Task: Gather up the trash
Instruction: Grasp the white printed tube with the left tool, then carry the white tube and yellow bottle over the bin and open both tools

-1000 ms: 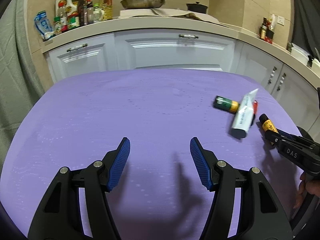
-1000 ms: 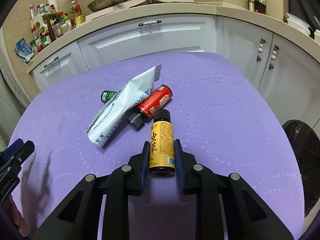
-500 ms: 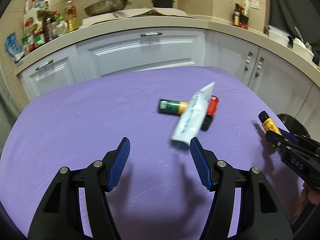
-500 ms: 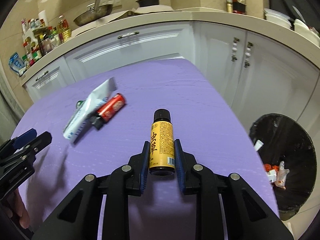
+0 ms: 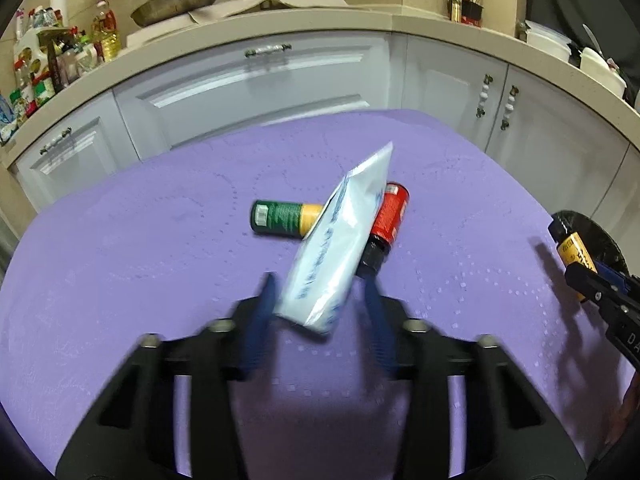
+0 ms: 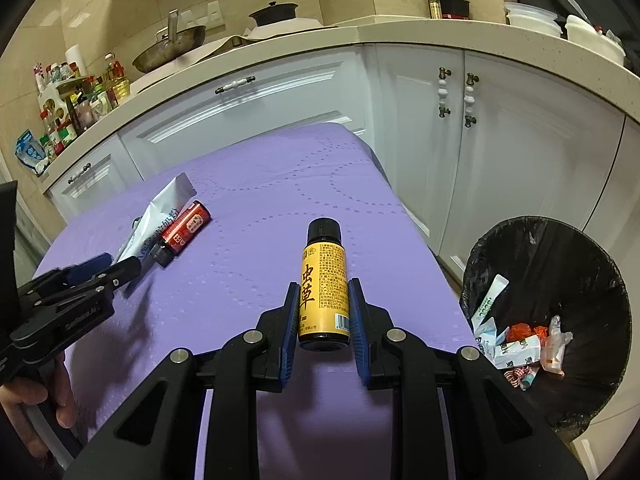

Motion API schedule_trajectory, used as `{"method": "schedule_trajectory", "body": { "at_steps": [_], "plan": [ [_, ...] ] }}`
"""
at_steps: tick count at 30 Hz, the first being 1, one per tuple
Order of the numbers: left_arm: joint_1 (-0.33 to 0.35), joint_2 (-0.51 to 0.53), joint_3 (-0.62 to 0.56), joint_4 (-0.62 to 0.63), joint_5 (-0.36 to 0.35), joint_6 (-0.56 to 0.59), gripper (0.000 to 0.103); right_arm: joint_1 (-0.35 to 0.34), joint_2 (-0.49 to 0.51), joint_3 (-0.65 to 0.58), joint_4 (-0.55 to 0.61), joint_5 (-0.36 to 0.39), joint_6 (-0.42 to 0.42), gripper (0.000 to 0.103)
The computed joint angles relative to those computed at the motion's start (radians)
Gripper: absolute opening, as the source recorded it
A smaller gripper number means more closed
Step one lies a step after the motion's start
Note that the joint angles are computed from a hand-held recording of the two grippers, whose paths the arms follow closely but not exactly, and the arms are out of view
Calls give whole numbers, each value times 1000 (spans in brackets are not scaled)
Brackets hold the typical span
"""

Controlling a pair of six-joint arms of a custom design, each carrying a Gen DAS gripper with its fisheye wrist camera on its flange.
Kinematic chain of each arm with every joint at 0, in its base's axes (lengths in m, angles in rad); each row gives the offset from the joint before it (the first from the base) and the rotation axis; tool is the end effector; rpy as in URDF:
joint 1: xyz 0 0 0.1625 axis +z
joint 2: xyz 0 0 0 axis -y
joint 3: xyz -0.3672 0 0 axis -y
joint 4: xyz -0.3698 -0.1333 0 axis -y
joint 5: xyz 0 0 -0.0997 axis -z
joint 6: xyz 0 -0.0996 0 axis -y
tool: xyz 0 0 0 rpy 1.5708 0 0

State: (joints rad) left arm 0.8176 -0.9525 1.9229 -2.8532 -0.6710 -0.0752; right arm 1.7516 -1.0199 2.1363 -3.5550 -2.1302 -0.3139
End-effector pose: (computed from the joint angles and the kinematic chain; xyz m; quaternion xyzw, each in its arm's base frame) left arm -0.2122 -0.5353 0.1283 0.2321 0.8614 -0.3010 0.3370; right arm 0.1661 -0.4610 0.1646 0.1010 -0.8739 0.3865 0.2768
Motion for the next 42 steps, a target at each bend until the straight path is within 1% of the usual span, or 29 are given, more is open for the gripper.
{"method": "schedule_trajectory", "body": {
  "at_steps": [1, 2, 3, 4, 7, 13, 18, 28, 32, 38, 42],
  "plan": [
    [0, 0, 3, 1, -2, 3, 28, -3, -3, 2, 1, 4, -1, 25],
    [-2, 2, 9, -10, 1, 15, 22, -2, -2, 2, 0, 5, 1, 25],
    [-3, 4, 12, -17, 0, 26, 20, -2, -1, 2, -1, 7, 1, 25],
    [-5, 4, 16, -23, -1, 37, 13, -1, -1, 3, -1, 6, 0, 25],
    [-15, 0, 33, -53, 7, 59, 7, -1, -3, 5, -7, 8, -6, 25],
    [-24, -35, 67, -64, -1, 37, 6, 9, 0, 8, -24, 1, -13, 25],
    [-47, -82, 110, -78, 8, 6, 5, 21, -8, 20, -39, -4, -23, 25],
    [-118, -174, 192, -95, 25, -49, 5, 57, -60, 73, -93, -38, -35, 25],
    [-150, -202, 225, -101, 42, -73, 5, 72, -86, 98, -115, -55, -36, 25],
    [-204, -240, 267, -85, 61, -109, 5, 87, -130, 143, -151, -71, -43, 25],
    [-235, -254, 282, -72, 59, -123, 5, 93, -160, 176, -176, -82, -41, 25]
  ]
}}
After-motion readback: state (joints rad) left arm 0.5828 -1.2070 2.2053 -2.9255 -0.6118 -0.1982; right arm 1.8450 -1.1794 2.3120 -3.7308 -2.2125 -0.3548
